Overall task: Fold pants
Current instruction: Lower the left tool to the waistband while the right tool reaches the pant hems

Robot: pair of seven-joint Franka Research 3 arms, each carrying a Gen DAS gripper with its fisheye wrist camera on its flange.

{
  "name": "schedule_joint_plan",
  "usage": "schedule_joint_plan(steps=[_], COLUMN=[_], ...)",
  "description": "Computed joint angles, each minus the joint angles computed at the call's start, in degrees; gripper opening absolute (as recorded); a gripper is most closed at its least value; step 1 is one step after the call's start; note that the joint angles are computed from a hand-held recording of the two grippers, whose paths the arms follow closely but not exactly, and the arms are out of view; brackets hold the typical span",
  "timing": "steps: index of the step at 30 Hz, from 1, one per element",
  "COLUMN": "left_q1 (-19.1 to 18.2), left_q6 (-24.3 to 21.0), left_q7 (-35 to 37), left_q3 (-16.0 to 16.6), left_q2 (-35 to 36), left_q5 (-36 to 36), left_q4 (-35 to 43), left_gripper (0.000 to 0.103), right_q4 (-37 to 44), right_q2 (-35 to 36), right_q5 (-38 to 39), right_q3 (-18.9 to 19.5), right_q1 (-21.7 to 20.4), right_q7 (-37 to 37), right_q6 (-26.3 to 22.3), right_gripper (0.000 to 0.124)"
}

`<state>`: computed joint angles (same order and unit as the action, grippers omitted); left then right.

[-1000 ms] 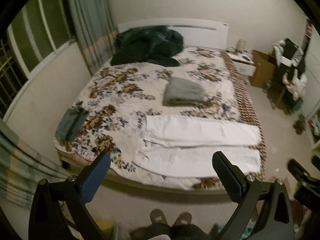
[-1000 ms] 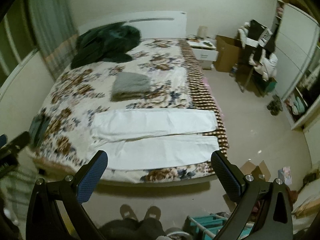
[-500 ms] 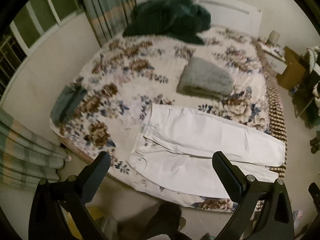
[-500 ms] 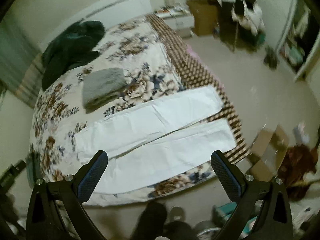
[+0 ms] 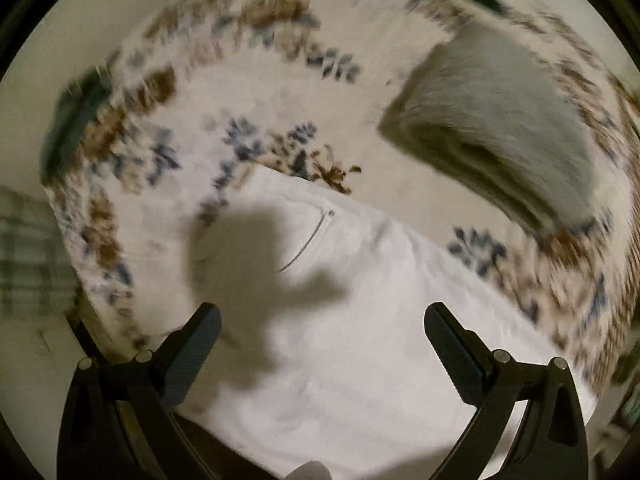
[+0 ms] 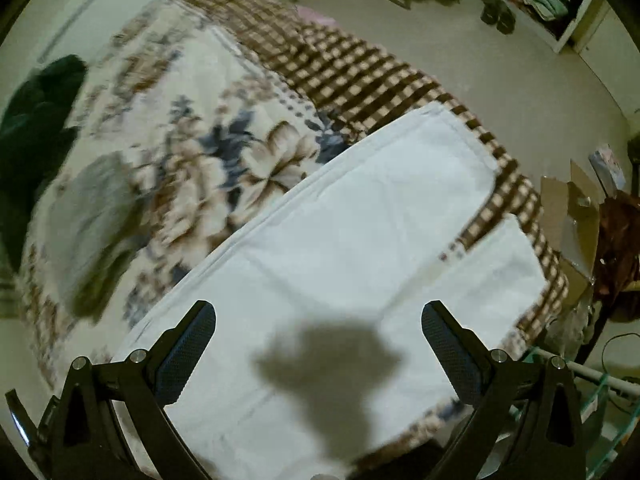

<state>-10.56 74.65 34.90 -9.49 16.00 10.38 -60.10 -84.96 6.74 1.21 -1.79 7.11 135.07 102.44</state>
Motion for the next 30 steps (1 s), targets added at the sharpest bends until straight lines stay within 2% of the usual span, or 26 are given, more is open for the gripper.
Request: schedule_joint_plan(steps=[4,6,7,9,12,15,16,18,20,23,24,25,27,28,30], left_q1=[3.7,4.7,4.9,5.0,5.7,4.9,4.6,4.3,3.6,4.7,5.1,5.4,5.9,6.1,6.3], left_q6=[4.4,4.5,4.4,2.4,4.9,8.2,10.0,14.2,14.7,22.1,25.2,27.9,33.1,34.6,37.2], left_q7=[-2.8,-3.2,-3.2,-3.6,-6.8,-8.1,-8.4,-9.4,-10.7,-9.1,-7.9,-7.5,-6.5,-6.0,-6.0], left_q3=[1.1,1.2,1.2,1.5,1.5,1.5,1.5,1.4,1.4,0.9,0.7,0.8,1.1,1.4,1.8], left_q2=[6.5,10.4,11.2,14.0,12.3,9.4,8.2,4.5,1.6,-5.9,-9.0,-11.7,-16.6,-19.8,-24.9], left_q5=[-6.0,-7.4,-7.5,-7.1,-8.4,-6.3,-5.4,-4.2,-2.3,-3.7,-4.4,-5.3,-6.8,-7.4,-9.1], left_q4=[-0.8,0.5,0.8,2.6,-1.3,-5.6,-7.3,-12.2,-14.9,-24.3,-28.1,-31.3,-36.8,-39.5,-43.7], left_gripper=[0.102,0.098,0.092,0.09,0.09,0.09,0.085,0.066,0.025,0.021,0.02,0.018,0.017,0.01,0.01], right_q4=[4.1,7.1,8.8,11.0,17.1,22.8,23.8,25.2,25.0,19.9,17.8,15.9,11.1,9.5,4.6], right_q2=[8.6,12.9,15.2,17.9,24.1,29.3,30.2,32.0,32.4,29.8,28.6,27.4,24.0,22.6,18.3], right_q5=[0.3,0.4,0.8,0.9,0.6,0.5,0.9,2.1,3.5,4.7,5.2,5.6,5.5,5.0,4.0], right_q3=[-0.9,-1.5,-1.7,-2.3,-3.1,-3.7,-3.7,-3.7,-3.3,-3.1,-2.9,-2.9,-2.8,-2.9,-2.8], right_q1=[-0.5,-0.6,-0.7,-0.9,-1.2,-1.6,-1.9,-2.6,-3.4,-3.9,-4.0,-4.2,-3.8,-3.4,-2.7], right_q7=[0.7,1.4,1.7,2.3,3.1,3.8,4.0,5.1,5.3,4.7,4.0,3.4,1.7,0.9,-1.2], right_q6=[1.7,1.2,1.1,0.4,-1.3,-3.3,-3.7,-3.9,-3.4,0.0,1.5,2.8,6.0,6.9,9.8], right_gripper=[0.103,0.103,0.103,0.103,0.103,0.103,0.103,0.1,0.086,0.049,0.025,0.009,0.007,0.006,0.005])
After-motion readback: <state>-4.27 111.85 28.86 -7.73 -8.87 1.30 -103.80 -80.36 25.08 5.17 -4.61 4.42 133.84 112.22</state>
